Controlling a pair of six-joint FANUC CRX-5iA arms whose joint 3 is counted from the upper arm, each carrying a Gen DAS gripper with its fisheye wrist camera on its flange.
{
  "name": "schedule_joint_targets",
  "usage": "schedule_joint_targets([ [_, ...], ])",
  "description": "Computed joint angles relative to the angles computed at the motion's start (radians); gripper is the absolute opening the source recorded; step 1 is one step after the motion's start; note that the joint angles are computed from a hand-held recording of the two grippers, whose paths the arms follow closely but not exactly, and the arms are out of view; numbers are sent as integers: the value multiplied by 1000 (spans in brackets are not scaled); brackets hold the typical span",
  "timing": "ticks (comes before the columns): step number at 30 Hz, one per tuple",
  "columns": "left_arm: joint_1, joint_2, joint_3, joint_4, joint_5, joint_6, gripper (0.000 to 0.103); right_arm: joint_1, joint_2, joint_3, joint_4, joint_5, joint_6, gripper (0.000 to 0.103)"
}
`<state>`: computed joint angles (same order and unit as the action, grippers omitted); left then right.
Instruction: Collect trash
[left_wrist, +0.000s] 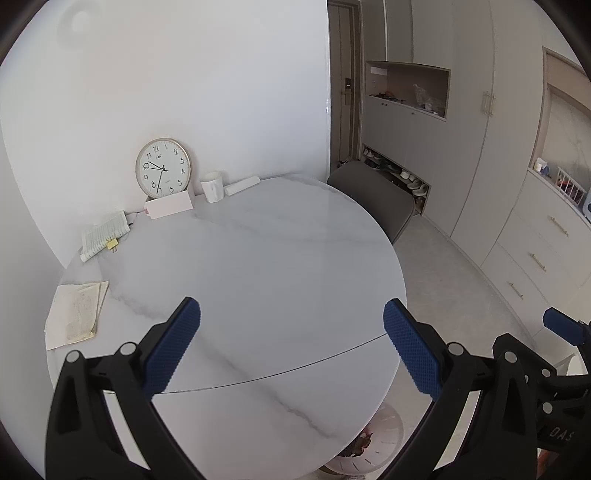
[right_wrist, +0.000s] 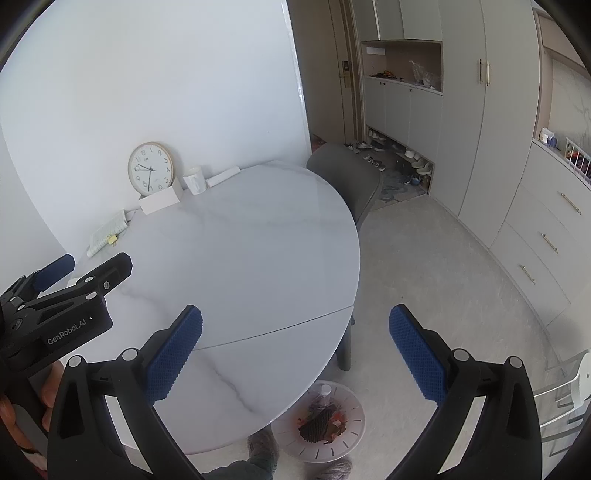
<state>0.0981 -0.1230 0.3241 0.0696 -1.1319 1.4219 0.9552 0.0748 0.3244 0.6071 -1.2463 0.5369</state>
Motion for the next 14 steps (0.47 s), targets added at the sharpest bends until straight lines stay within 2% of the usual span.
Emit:
schedule_joint_targets([
  [14, -5, 13, 13, -6, -14, -1, 95, -4, 7, 10, -8, -7, 9, 101],
])
